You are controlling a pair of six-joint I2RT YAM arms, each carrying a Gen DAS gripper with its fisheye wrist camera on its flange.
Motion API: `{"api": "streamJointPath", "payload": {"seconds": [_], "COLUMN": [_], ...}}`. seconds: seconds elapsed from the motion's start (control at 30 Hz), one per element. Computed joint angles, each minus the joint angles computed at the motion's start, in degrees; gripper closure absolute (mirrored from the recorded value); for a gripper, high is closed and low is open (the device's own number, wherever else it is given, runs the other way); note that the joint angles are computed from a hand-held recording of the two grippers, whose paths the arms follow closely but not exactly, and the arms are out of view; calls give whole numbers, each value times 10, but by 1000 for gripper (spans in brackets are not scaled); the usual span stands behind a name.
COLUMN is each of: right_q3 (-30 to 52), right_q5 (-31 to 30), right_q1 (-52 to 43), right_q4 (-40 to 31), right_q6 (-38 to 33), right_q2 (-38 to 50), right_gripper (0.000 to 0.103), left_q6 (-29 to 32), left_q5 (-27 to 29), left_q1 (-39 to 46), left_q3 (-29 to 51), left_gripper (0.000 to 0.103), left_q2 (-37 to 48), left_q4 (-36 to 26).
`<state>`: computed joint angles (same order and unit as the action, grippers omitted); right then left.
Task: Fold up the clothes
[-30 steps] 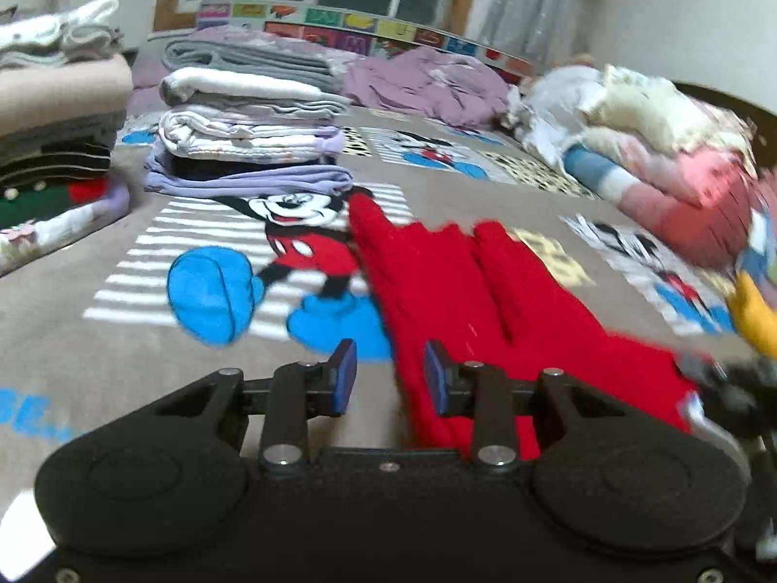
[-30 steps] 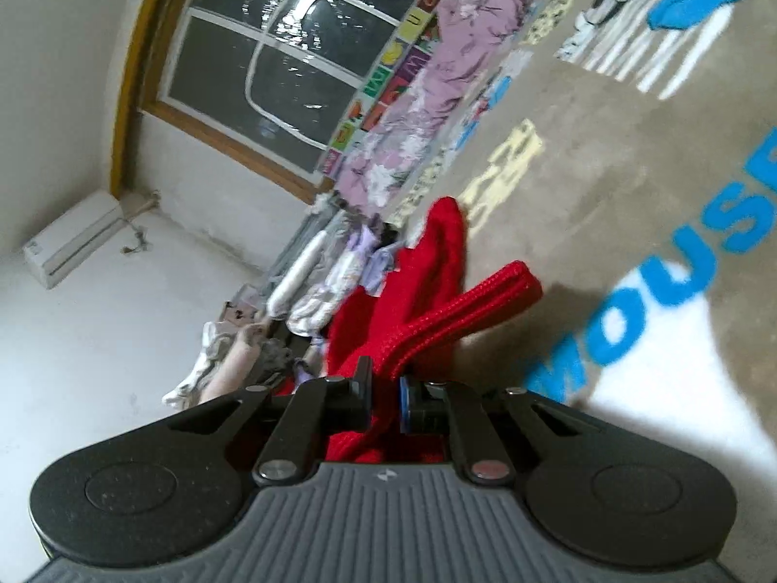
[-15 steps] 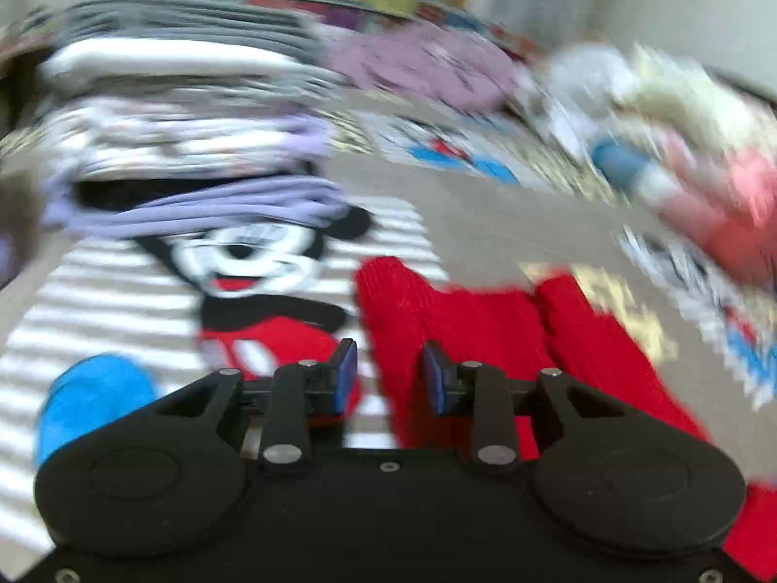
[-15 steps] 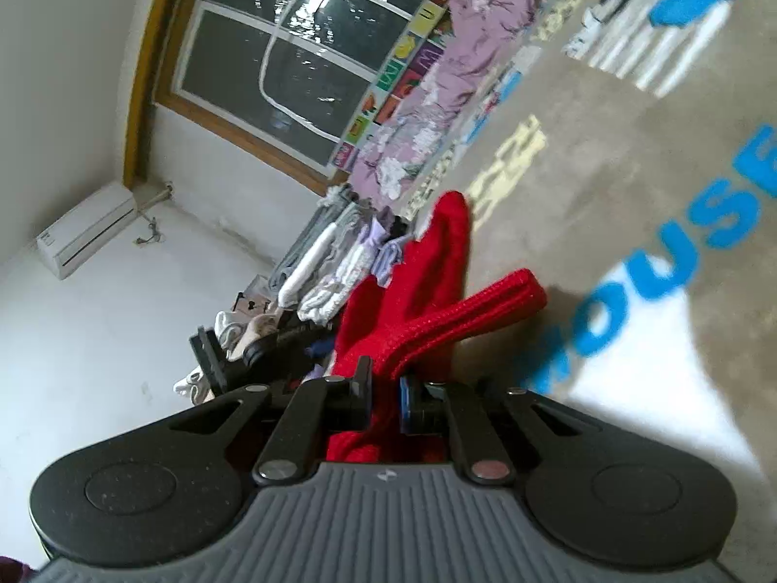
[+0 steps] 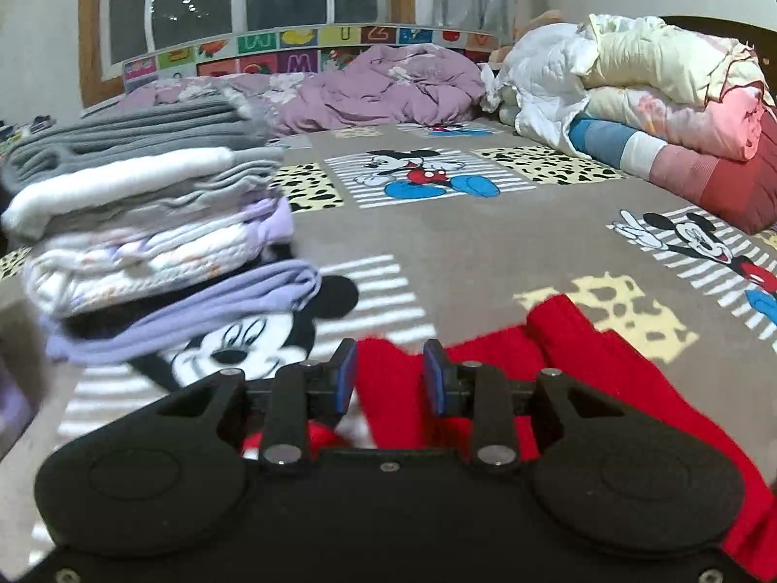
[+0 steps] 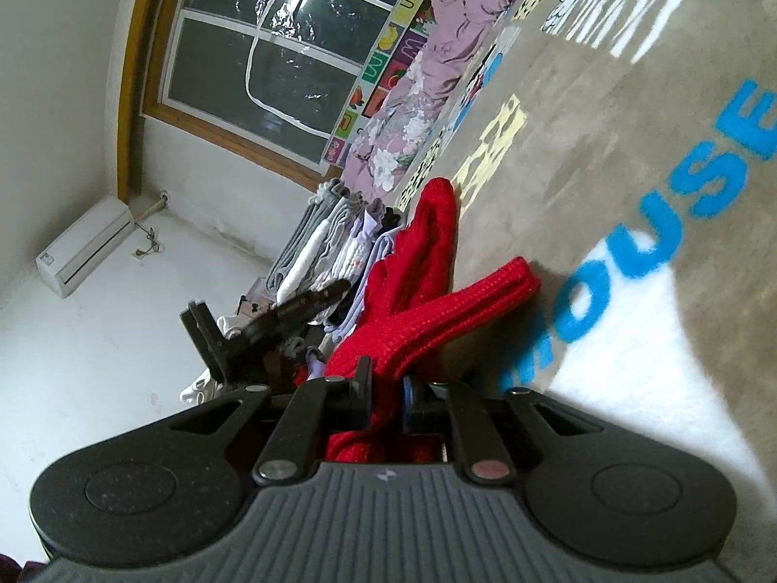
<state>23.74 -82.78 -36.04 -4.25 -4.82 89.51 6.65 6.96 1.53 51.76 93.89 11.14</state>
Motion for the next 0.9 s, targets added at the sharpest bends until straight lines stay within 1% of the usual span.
{"api": "streamJointPath", "payload": {"seconds": [0.1, 0.13, 0.17, 0.2, 0.23, 0.3, 0.43, 0.5, 0.57, 0.63, 0.7, 0.77, 0.83, 0.9], "right_q3": [5, 5, 6, 5, 5, 6, 9, 10, 8, -2, -12, -16, -15, -15], "right_q5": [0, 0, 1, 3, 3, 2, 2, 3, 5, 8, 11, 12, 11, 14], "right_q1": [-1, 0, 0, 1, 2, 1, -1, -4, -7, -10, -12, -13, -10, -4], "right_q4": [-17, -17, -18, -15, -10, -10, -27, -32, -30, 1, 37, 52, 59, 73], "right_q6": [-12, -11, -11, -6, 1, 4, -7, -8, -4, 26, 58, 72, 77, 90], "right_q2": [3, 3, 3, 2, 2, 2, 1, -1, -4, -11, -15, -14, -10, -7], "right_gripper": [88, 88, 88, 88, 87, 87, 87, 86, 81, 80, 79, 79, 78, 77], "left_q6": [43, 55, 46, 27, 15, 4, -10, -4, -8, -21, -14, 20, 60, 84], "left_q5": [1, 4, 15, 27, 38, 52, 73, 53, 26, 22, 22, 19, -25, -62], "left_q1": [-3, -1, 4, 11, 16, 24, 29, 20, 11, 11, 5, -9, -33, -48], "left_q3": [76, 76, 73, 70, 55, 23, -15, -6, 14, 34, 38, 31, 33, 38], "left_gripper": [76, 75, 75, 76, 76, 76, 76, 76, 76, 76, 76, 76, 75, 75], "left_q2": [77, 87, 82, 69, 51, 12, -37, -26, 2, 23, 19, 9, 11, 23], "left_q4": [-81, -74, -73, -75, -62, -35, -27, -32, -33, -49, -70, -81, -94, -97]}}
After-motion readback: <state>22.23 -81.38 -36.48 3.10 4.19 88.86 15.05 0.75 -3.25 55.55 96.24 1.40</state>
